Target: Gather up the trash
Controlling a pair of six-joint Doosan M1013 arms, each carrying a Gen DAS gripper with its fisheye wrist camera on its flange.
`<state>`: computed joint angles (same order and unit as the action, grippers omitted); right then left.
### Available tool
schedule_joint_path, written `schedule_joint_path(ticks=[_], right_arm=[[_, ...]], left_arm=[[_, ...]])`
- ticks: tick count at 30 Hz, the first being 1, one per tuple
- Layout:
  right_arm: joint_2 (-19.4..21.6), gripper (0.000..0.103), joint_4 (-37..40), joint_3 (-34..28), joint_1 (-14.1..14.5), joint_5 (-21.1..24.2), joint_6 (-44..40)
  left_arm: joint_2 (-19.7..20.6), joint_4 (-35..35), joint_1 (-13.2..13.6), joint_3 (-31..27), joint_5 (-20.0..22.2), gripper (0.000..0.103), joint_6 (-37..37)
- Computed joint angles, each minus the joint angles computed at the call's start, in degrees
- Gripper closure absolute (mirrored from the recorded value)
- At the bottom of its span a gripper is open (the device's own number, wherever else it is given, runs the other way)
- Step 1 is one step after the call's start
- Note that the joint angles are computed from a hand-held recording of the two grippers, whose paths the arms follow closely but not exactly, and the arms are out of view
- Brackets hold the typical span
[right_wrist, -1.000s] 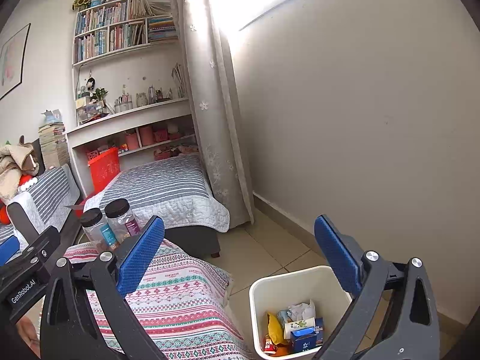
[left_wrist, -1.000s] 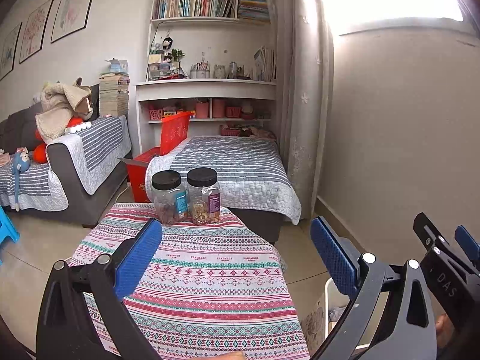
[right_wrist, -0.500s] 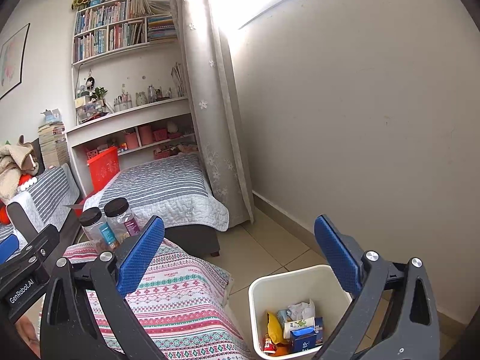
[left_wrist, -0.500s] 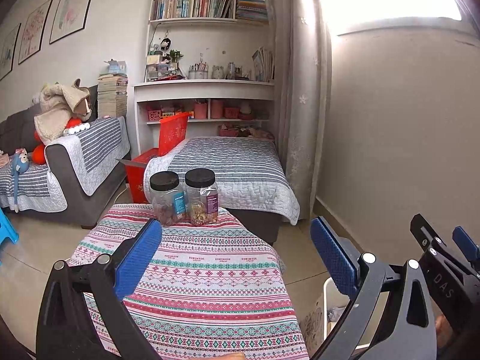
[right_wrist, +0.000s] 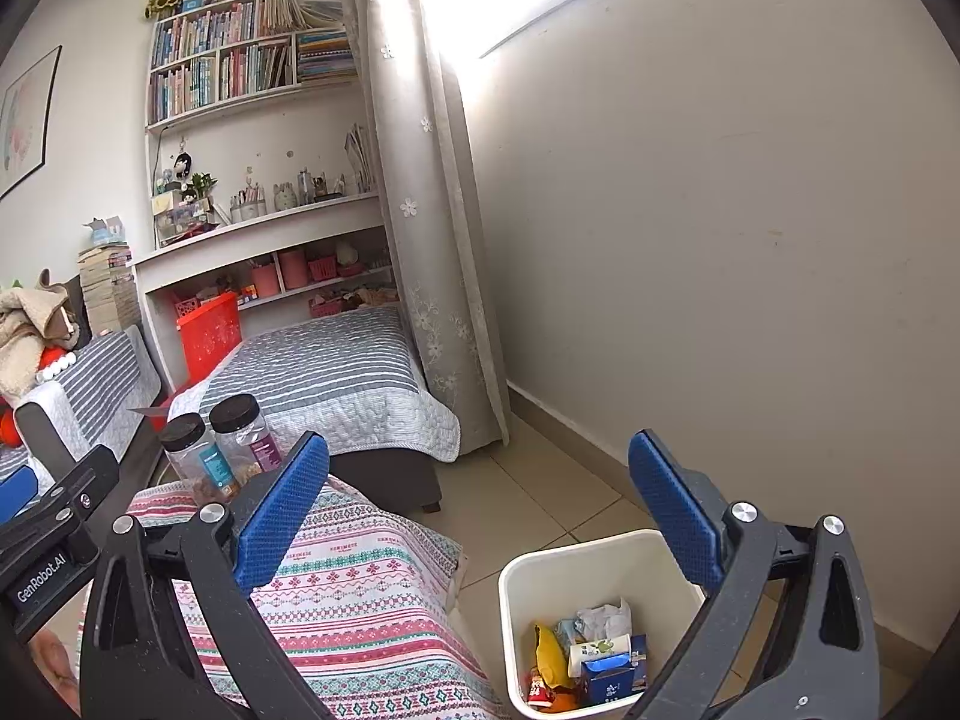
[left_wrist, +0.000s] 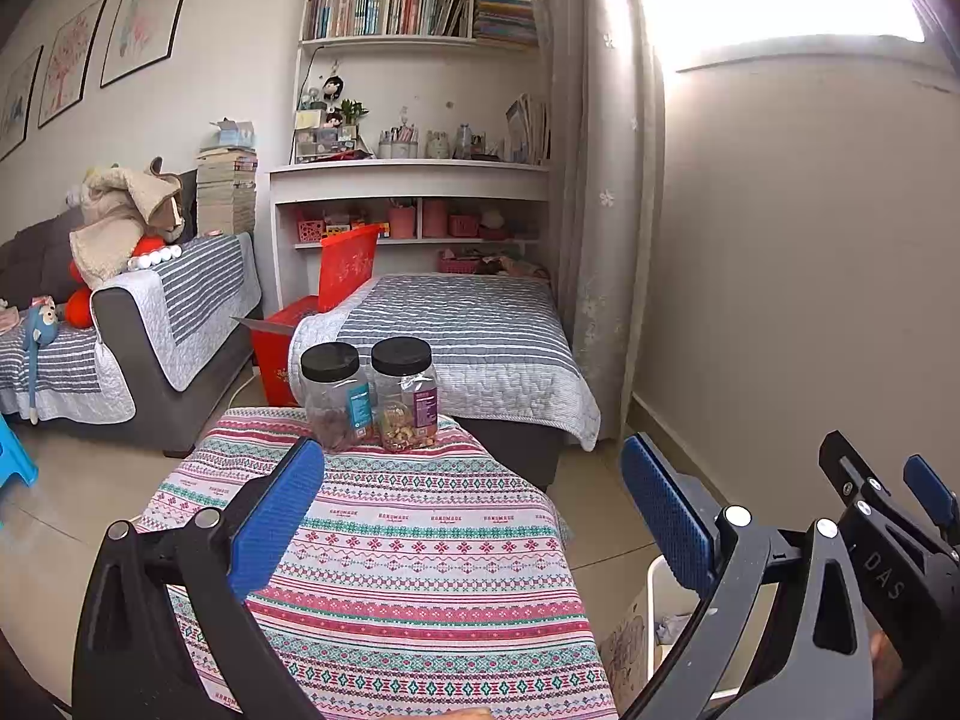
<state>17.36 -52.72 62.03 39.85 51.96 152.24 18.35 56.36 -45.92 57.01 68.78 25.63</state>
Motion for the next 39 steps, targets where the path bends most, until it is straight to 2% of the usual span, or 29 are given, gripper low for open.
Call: schedule_joint_path(ticks=[19, 31, 36, 39], right_arm=[[-0.2, 0.007, 0.1, 0.3, 0.2, -0.1, -0.1], [-0.2, 0.007, 0.0, 0.3, 0.3, 0.1, -0.2], [-0.1, 0.007, -0.2, 0.1, 0.2, 0.0, -0.2], [-0.2, 0.007, -0.7, 0.2, 0.2, -0.2, 0.4]], left_arm=[[-0.1, 1.1, -0.2, 0.7, -0.6, 0.007, -0.5], [-0.3, 3.2, -0.6, 1.5, -1.9, 0.012, -0.4], [-0.2, 2.6, -0.5, 1.3, -2.0, 0.011, -0.2], [0.0, 1.2, -0.4, 0.6, -1.7, 0.008, 0.5]])
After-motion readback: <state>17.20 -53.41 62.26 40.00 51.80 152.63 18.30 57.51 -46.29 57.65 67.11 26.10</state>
